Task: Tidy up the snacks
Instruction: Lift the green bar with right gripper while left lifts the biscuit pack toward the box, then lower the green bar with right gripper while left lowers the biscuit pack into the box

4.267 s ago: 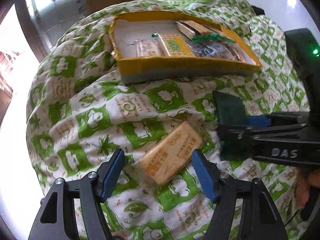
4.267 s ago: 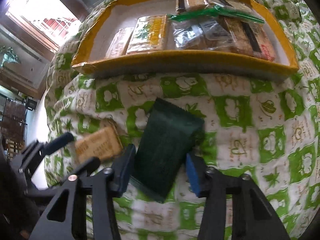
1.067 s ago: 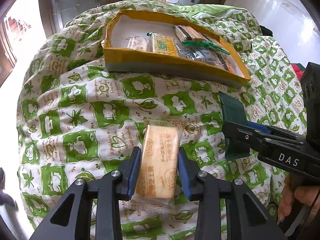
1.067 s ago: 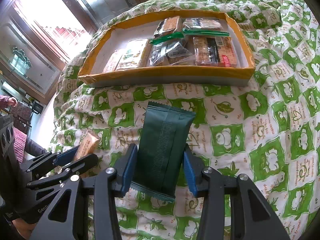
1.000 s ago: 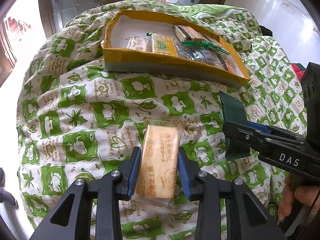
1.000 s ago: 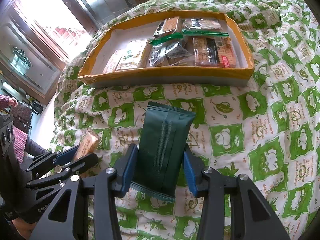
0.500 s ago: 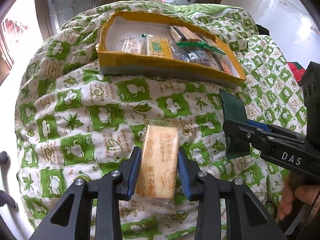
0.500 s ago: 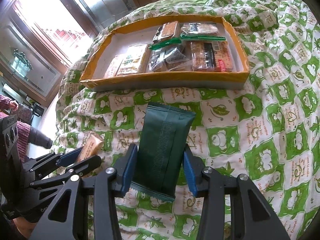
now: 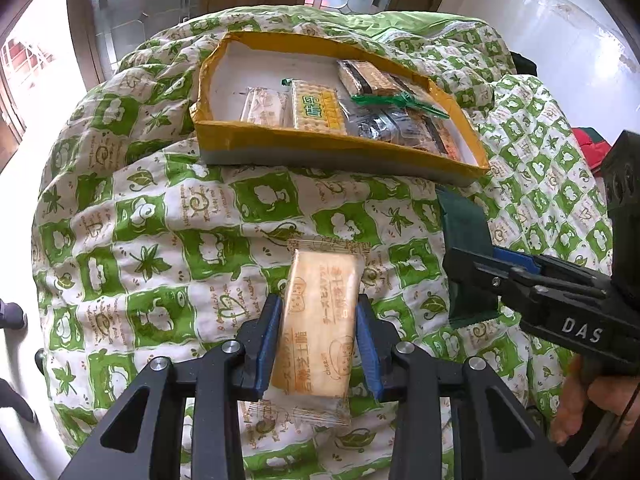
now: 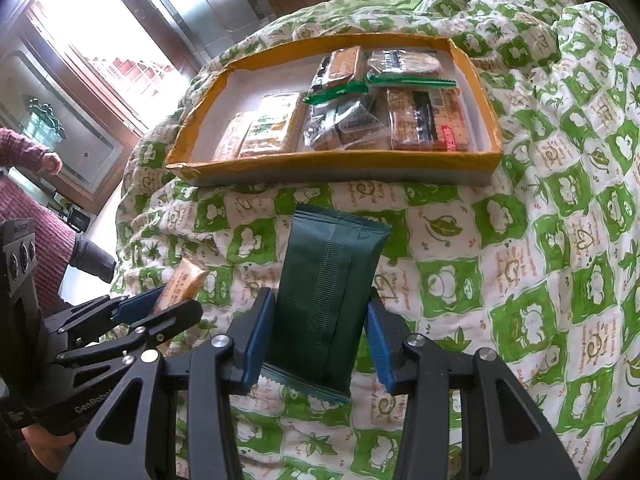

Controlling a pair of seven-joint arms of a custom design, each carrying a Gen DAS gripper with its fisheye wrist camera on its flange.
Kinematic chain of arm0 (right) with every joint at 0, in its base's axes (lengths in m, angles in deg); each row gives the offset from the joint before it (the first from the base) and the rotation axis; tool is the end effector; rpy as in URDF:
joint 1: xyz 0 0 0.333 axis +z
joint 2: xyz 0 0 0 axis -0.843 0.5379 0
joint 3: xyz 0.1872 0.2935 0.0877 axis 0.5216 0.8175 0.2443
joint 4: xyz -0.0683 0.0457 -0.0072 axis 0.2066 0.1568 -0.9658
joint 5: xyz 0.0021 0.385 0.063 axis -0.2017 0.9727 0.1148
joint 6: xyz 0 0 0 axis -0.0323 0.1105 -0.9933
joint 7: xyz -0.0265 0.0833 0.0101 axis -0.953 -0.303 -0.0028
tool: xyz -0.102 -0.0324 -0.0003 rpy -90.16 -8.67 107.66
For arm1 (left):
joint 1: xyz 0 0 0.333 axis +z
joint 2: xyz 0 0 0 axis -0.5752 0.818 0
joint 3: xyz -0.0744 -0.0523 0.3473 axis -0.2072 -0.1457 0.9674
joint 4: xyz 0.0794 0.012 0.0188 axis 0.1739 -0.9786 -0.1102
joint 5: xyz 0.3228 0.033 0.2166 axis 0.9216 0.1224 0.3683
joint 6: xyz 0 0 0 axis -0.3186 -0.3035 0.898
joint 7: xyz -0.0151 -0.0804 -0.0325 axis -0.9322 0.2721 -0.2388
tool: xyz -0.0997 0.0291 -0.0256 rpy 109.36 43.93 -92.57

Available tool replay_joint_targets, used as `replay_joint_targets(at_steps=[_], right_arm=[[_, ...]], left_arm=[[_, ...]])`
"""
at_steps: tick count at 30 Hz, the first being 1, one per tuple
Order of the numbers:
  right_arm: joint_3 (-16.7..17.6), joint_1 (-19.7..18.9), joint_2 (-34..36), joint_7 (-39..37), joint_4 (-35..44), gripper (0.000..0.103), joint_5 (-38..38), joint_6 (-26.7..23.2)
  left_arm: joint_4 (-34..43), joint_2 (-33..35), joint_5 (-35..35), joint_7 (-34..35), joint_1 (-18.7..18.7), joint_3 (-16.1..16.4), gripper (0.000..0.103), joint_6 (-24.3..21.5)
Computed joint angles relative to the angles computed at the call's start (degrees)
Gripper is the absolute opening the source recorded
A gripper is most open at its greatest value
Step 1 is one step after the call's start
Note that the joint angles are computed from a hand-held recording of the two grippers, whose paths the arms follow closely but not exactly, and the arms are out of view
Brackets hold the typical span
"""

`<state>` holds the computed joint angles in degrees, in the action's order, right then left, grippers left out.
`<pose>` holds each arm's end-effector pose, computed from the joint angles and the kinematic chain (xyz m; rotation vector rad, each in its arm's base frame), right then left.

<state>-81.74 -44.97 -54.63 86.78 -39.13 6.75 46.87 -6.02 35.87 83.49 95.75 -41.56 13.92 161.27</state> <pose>0.6966 0.1955 0.5678 -1.9750 1.6468 -0.0391 0.6927 -0.2017 0.5463 -2.0315 2.0274 -0.6904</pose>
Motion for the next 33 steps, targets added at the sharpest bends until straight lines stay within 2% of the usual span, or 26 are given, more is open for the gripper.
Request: replay_joint_targets(at_steps=[11,19,33], right_arm=[[-0.2,0.1,2.0,0.1,6.2,0.044,-1.4,-2.2],[-0.1,-0.7,4.6,-0.3,11.7,0.044,-1.3,-6.5],[0.1,-1.3,12.1,0.8,25.9,0.044,-1.8,-13.7]], left_arm=[[4.6,1.7,0.4,1.3,0.1,0.1,0.038,-1.8],[8.4,3.6,0.5,2.3,0.0,0.1,0.038,-3.5],[16.3,7.7,0.7,2.9,-0.2,0.4,0.038,-7.3]])
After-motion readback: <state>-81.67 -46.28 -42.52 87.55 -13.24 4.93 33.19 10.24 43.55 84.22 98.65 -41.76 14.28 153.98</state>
